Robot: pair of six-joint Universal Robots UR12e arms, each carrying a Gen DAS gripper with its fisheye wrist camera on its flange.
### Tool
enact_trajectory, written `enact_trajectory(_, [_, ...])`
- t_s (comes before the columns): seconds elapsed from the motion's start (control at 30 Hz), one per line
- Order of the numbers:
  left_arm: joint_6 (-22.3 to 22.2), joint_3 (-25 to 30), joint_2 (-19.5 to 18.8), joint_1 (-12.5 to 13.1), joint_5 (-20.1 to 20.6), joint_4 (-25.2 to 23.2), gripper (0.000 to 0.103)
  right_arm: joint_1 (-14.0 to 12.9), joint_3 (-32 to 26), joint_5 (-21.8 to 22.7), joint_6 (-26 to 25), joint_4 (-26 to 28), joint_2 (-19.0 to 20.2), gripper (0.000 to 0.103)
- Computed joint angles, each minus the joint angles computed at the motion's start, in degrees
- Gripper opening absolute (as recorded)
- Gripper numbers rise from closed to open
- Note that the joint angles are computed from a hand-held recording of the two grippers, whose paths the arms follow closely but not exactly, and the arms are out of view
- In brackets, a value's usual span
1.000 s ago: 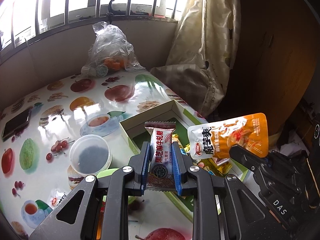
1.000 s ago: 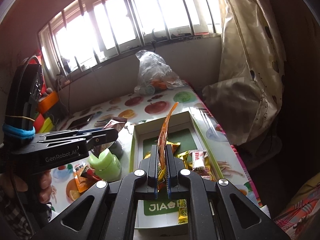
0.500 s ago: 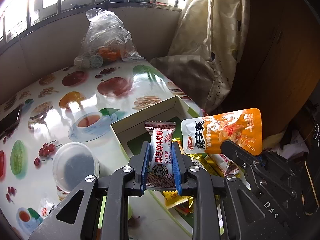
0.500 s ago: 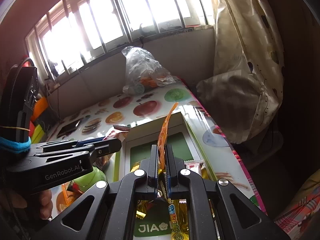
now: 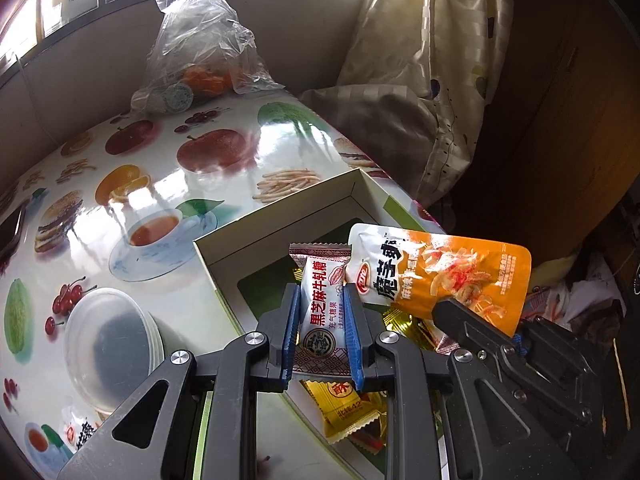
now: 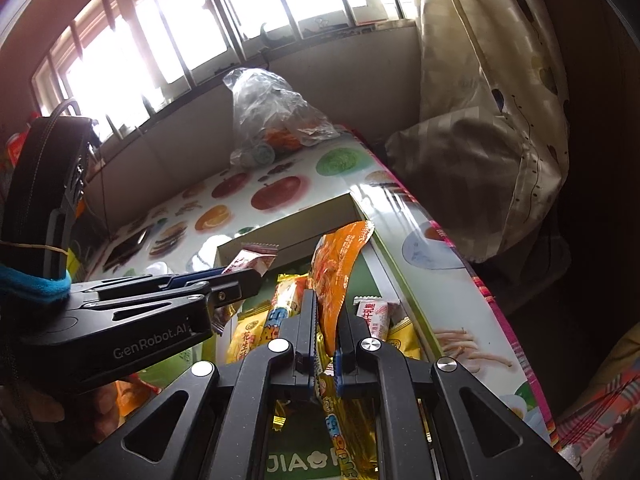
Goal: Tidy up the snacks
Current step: 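Lower the nougat bar with the left gripper while the right lowers the orange packet into the box, then open both grippers to release the snacks into the green box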
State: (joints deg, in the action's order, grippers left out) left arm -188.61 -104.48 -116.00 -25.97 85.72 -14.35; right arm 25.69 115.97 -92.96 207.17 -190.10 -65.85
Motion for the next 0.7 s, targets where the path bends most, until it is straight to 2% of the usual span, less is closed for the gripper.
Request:
enact_trajectory(0.37, [-0.17, 0.56, -0.78, -0.11, 0.18, -2.06, 0.023, 0.03, 0.44, 1.92, 0.87, 3.11, -0.24, 0.007])
enact_trajectory(0.47, [0.02, 0.59, -0.84, -0.13, 0.15, -2.16, 0.023, 0.09, 0.46, 2.11, 1.10, 4.14, -0.47, 0.010])
enact_trajectory(0.53, [-0.11, 0.58, -0.84, -0.16, 0.36, -2.09, 0.030, 0.11, 0.53, 2.34, 1.25, 4.55, -0.60, 0.010])
enact_trajectory(0.57, [-0.26, 0.55, -0.85, -0.10, 0.11, -1.97, 0.040, 0.14, 0.61, 2.24, 1.41, 4.56, -0.64, 0.010])
enact_trajectory(0.6, [-0.48, 0.55, -0.85, -0.06, -0.16, -1.99, 0.046, 0.12, 0.69, 2.36, 1.53, 4.55, -0.69, 0.010])
enact_trajectory(0.7, [-0.47, 0.51, -0.81, -0.08, -0.18, -2.12, 0.046, 0.16, 0.78, 2.28, 1.49, 4.82, -0.80, 0.011])
